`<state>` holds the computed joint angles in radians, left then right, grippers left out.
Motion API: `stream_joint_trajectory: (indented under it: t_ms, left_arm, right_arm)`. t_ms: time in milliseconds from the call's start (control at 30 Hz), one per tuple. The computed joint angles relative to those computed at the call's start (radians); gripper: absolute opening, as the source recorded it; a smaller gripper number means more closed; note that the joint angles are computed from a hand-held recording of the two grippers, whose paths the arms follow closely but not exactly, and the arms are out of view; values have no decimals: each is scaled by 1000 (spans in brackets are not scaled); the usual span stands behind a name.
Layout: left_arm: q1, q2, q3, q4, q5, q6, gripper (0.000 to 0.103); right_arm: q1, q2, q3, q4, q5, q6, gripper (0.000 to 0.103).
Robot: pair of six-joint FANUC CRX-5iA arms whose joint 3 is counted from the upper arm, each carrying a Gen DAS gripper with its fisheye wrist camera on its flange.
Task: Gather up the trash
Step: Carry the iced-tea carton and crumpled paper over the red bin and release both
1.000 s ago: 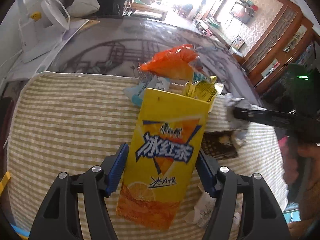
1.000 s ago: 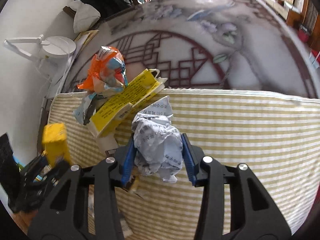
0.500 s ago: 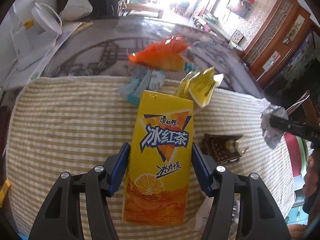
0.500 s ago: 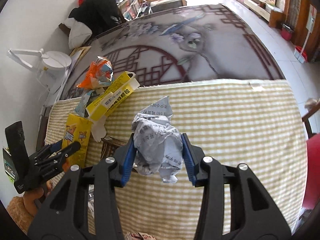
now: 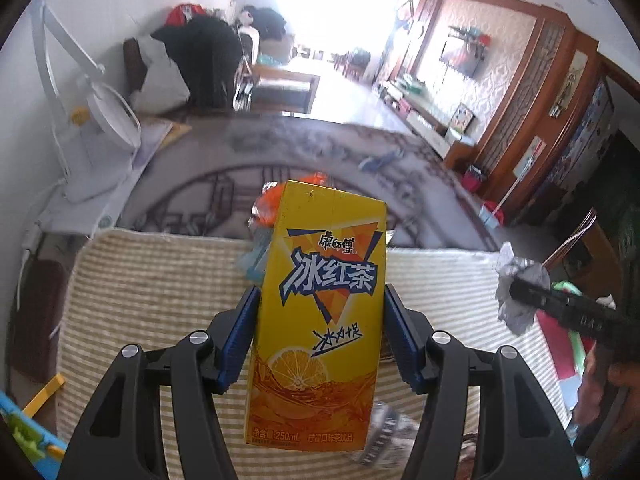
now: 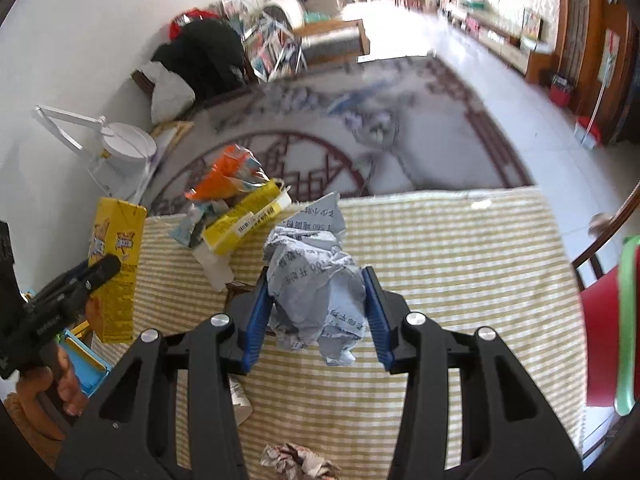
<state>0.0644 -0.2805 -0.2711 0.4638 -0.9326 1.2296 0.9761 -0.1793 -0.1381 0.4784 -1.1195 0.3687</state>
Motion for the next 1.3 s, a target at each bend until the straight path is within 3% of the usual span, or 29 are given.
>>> stream_joint_trajectory:
  t_ms: [200, 500, 767, 833, 1300]
  left_arm:
    - [-44, -19, 27, 27, -19, 5, 58]
    - [-174, -11, 70, -23, -22, 45, 58]
    - [-324, 52, 185, -171, -14, 222, 58]
    - [-386, 78, 230, -249, -12, 293, 58]
    - [-635, 216, 438, -474, -57, 580, 58]
  right_arm:
    - [107, -78, -65, 129, -96, -134, 43]
    - [163, -209, -171, 179, -194, -267, 43]
    - [100, -321, -235, 144, -176, -204, 43]
    - [84, -345, -247, 139, -185, -171, 44]
    - [-95, -512, -304, 57, -164, -8, 44]
